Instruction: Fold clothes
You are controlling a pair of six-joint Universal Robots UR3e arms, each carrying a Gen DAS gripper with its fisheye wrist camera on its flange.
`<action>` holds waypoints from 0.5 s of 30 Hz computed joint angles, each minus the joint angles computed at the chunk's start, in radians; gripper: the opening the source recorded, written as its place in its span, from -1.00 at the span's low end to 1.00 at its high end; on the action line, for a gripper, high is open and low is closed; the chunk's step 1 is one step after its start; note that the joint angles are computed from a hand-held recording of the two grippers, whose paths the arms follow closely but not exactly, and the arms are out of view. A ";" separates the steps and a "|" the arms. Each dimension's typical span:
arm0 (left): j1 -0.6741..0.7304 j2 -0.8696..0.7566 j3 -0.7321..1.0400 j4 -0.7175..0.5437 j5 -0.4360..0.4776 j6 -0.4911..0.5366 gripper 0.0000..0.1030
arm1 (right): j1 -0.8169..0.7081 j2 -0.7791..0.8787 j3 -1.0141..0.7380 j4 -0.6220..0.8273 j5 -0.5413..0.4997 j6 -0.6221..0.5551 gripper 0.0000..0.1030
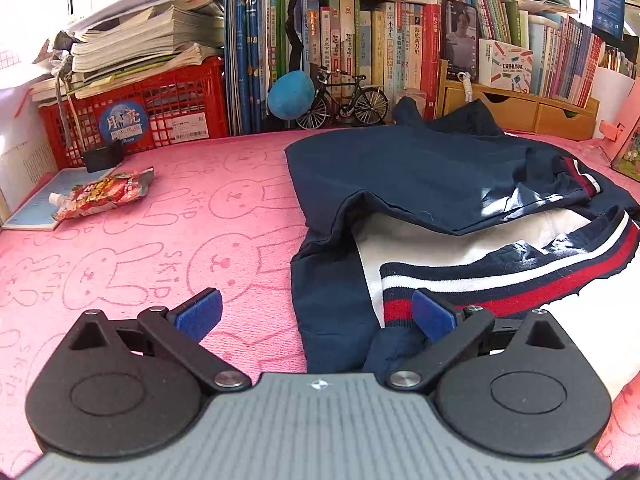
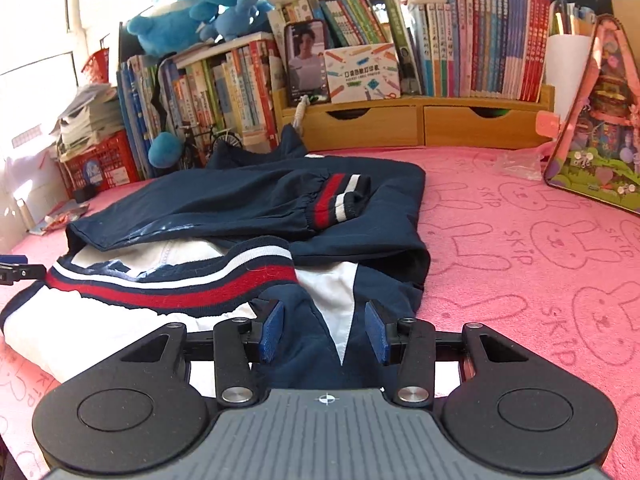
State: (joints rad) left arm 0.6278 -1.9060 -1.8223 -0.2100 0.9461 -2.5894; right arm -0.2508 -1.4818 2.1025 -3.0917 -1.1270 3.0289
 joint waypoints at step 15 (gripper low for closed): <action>0.032 0.218 -0.317 -0.115 -0.077 0.255 1.00 | 0.189 -0.064 0.126 -0.039 -0.119 -0.188 -0.16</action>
